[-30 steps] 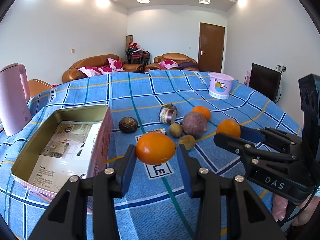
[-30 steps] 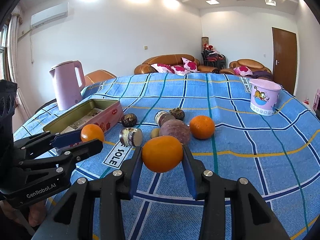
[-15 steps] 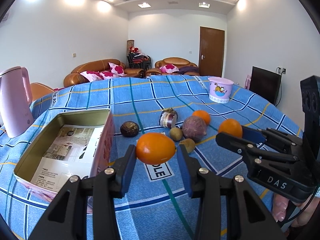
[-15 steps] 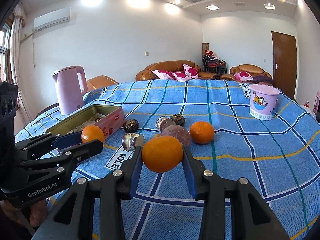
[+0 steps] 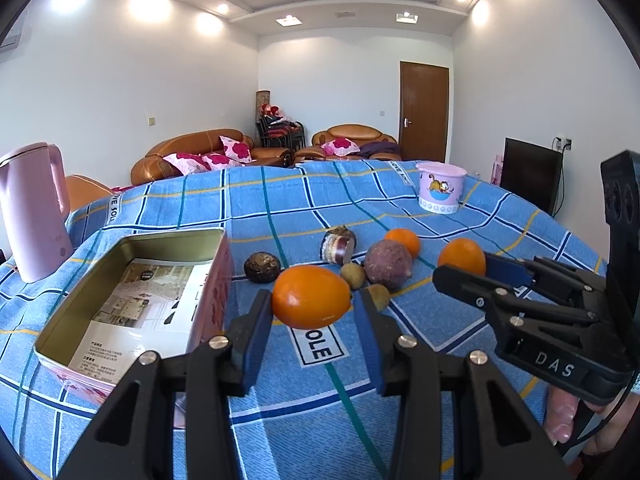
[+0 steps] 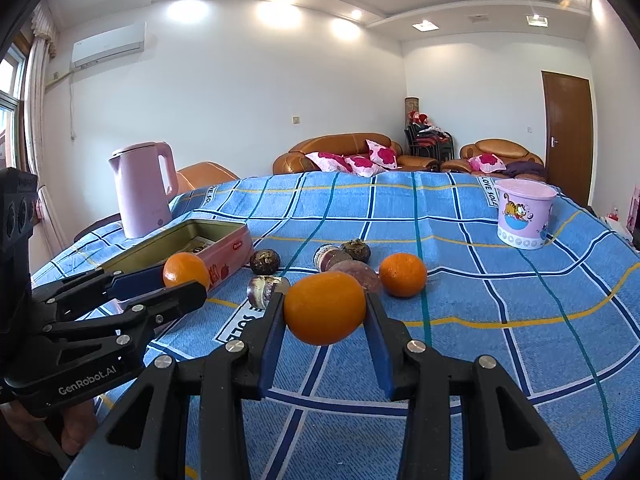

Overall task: Organize fruits
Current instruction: 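Lift the oranges and carry both grippers toward the open tin box, then lower the left gripper's orange into the tin and open it while the right releases its orange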

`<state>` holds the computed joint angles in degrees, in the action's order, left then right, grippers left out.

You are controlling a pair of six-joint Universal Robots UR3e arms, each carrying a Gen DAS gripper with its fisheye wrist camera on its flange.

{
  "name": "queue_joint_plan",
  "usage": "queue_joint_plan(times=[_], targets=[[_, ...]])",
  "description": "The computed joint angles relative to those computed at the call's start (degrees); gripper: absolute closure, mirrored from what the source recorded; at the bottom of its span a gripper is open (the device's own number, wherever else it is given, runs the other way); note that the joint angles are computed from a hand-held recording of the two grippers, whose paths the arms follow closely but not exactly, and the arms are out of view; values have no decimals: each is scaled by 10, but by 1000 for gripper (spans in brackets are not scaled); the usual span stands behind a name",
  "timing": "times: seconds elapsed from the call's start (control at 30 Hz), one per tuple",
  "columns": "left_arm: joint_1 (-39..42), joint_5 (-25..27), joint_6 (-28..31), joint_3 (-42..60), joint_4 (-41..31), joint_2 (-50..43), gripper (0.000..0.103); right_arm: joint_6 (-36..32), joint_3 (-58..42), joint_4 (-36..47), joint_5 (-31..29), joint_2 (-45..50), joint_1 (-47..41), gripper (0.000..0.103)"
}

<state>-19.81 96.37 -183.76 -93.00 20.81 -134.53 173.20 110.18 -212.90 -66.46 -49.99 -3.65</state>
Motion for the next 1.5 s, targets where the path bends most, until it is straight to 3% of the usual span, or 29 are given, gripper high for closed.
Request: queue_joint_plan(times=[0.17,0.33,0.57,0.67,0.8,1.13,1.5], targets=[[10,-6,0,-17,-6,18,60,-4,-15,48,-25,-12,11,62],[46,-17,-3,-57,-7,66,60,5,-28,100,-3,-50,9,62],[111,0,13,-55,-64,110,60,-1,-164,271,14,-67,58,62],[149,-25,15,-38,-120,111,60,2,-247,353,10,-44,82,62],[173,-20,15,-9,-165,90,60,8,-345,429,2,-5,113,62],[201,-34,28,22,-222,67,60,-18,-638,631,-58,157,187,61],[211,-45,44,44,-262,54,60,-45,-839,753,-90,277,227,61]])
